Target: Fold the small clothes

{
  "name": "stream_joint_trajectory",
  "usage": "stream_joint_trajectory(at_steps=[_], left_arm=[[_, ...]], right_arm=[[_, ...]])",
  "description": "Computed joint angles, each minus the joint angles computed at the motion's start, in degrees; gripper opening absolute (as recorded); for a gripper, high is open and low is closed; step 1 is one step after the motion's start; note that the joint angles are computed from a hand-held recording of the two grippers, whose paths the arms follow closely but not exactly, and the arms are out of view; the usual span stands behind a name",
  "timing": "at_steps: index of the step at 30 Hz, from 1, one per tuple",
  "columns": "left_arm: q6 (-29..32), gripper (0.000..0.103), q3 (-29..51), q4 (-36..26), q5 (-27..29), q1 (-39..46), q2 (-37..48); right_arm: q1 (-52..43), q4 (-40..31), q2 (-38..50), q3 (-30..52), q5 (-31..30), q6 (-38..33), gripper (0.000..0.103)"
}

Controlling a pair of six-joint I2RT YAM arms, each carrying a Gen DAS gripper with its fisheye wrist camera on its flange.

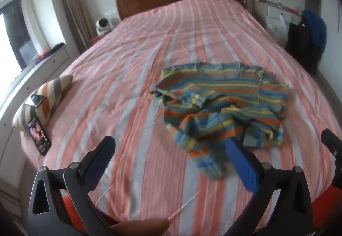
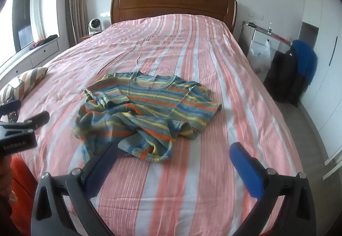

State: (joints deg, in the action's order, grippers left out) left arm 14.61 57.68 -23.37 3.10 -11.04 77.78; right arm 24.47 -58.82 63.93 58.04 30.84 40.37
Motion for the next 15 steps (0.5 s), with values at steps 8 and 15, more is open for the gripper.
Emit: stream_joint_trajectory(at_steps=[8, 15], left_arm=[[-0.68, 0.103, 0.60, -1.36, 1.21, 1.24, 0.99], [-0.36, 0.103, 0.30, -1.43, 1.59, 2.03, 0.49]], right_arm=[[1.96, -0.56, 1.94, 0.88, 0.11, 1.87, 0.103], [3.15, -0.42, 2.68, 0.48, 0.54, 2.53, 0.103]])
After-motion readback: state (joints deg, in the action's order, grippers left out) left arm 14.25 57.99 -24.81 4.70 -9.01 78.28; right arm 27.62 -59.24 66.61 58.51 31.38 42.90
